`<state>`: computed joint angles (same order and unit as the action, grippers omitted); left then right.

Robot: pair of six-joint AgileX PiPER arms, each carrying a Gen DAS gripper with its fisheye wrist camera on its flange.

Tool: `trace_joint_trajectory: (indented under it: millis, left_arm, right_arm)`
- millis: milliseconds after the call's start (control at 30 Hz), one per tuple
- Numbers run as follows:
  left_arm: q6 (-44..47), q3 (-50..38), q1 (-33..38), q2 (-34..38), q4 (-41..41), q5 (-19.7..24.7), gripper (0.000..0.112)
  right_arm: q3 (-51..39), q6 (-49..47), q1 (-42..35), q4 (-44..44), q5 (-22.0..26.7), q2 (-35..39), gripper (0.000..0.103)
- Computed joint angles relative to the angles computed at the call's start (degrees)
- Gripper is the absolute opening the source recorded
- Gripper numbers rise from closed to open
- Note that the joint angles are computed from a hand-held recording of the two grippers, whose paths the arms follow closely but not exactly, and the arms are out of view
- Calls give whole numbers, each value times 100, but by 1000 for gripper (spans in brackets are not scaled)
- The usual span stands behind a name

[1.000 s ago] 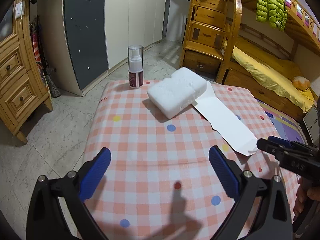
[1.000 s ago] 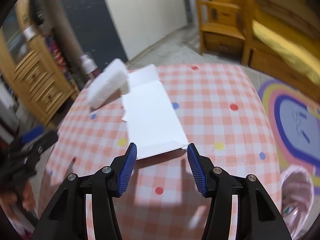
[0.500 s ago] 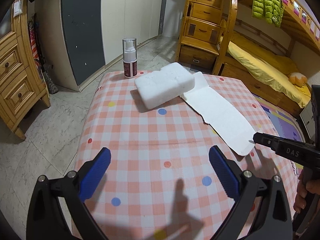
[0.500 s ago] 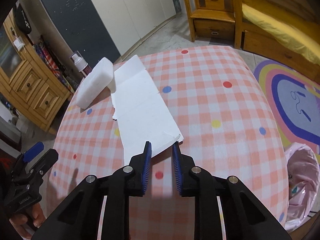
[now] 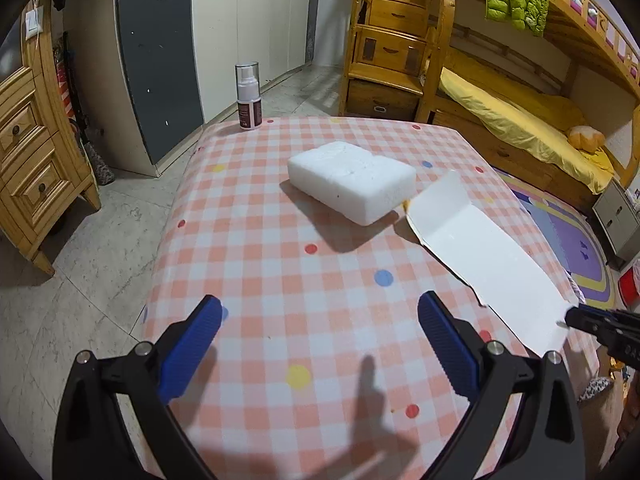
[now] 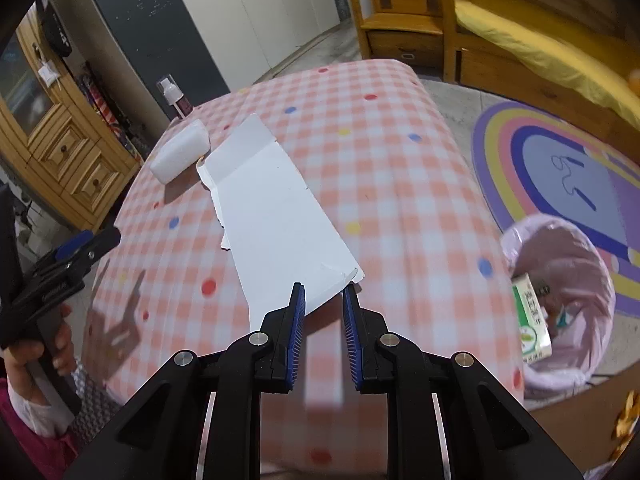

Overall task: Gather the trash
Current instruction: 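Grasp the white paper sheet with the right tool and lift it, then grasp the white foam block with the left tool while the right tool holds the paper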

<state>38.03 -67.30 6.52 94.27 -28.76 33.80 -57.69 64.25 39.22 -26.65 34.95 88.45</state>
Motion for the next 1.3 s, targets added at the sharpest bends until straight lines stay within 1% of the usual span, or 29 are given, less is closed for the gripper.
trace_joint_trajectory:
  millis: [67, 167, 267, 300, 433, 467, 500, 533, 600, 667, 700, 833, 867, 933, 1000, 1100, 1200, 1300]
  left_arm:
    - [31, 127, -37, -83, -13, -32, 96]
    - [35, 280, -126, -223, 4, -70, 96]
    - [78, 355, -156, -331, -18, -56, 96]
    - [84, 390, -170, -375, -10, -64, 96]
    - [14, 439, -208, -434, 40, -82, 96]
    - [-28, 443, -220, -447, 71, -78, 96]
    - [-89, 455, -245, -458, 129, -91, 96]
    - [-112, 471, -255, -468, 160, -104, 96]
    - [-121, 498, -261, -480, 168, -110, 96]
    - [-161, 515, -282, -482, 199, -105, 96]
    - [-158, 519, -289, -474, 194, -109, 96]
    - [-147, 577, -336, -497, 195, -144, 96]
    - [-136, 586, -334, -504, 197, -148, 96]
    - [-118, 575, -324, -499, 191, -148, 96]
    - [-138, 543, -316, -489, 194, -139, 96]
    - [-232, 427, -325, -417, 232, -120, 96]
    - [-477, 269, -440, -309, 418, -173, 96]
    - [-860, 32, -643, -127, 702, -271, 96]
  right_arm:
    - [266, 257, 113, -27, -60, -205, 20]
    - [515, 567, 286, -76, -144, -362, 23]
    - [627, 568, 302, -106, -231, -388, 24]
    - [659, 512, 252, -28, -308, -387, 26]
    - [744, 440, 175, 169, -529, -346, 27]
    - [779, 434, 173, 234, -612, -341, 29]
    - [827, 469, 174, 298, -719, -331, 35]
    - [849, 682, 247, 134, -708, -344, 37]
    - [802, 940, 380, -121, -570, -308, 37]
    - [739, 1162, 498, -366, -395, -257, 34]
    - [722, 1177, 522, -395, -355, -237, 25]
    - [851, 1589, 502, -693, -467, -328, 10]
    - [883, 1766, 503, -854, -454, -394, 8]
    - [915, 2068, 502, -1163, -373, -555, 2]
    - [977, 2304, 449, -1431, -316, -785, 0]
    - [1010, 2851, 431, -2087, 83, -1160, 0]
    - [1030, 3143, 231, -2450, 324, -1436, 0]
    - [1000, 3145, -110, -2537, 317, -1520, 0]
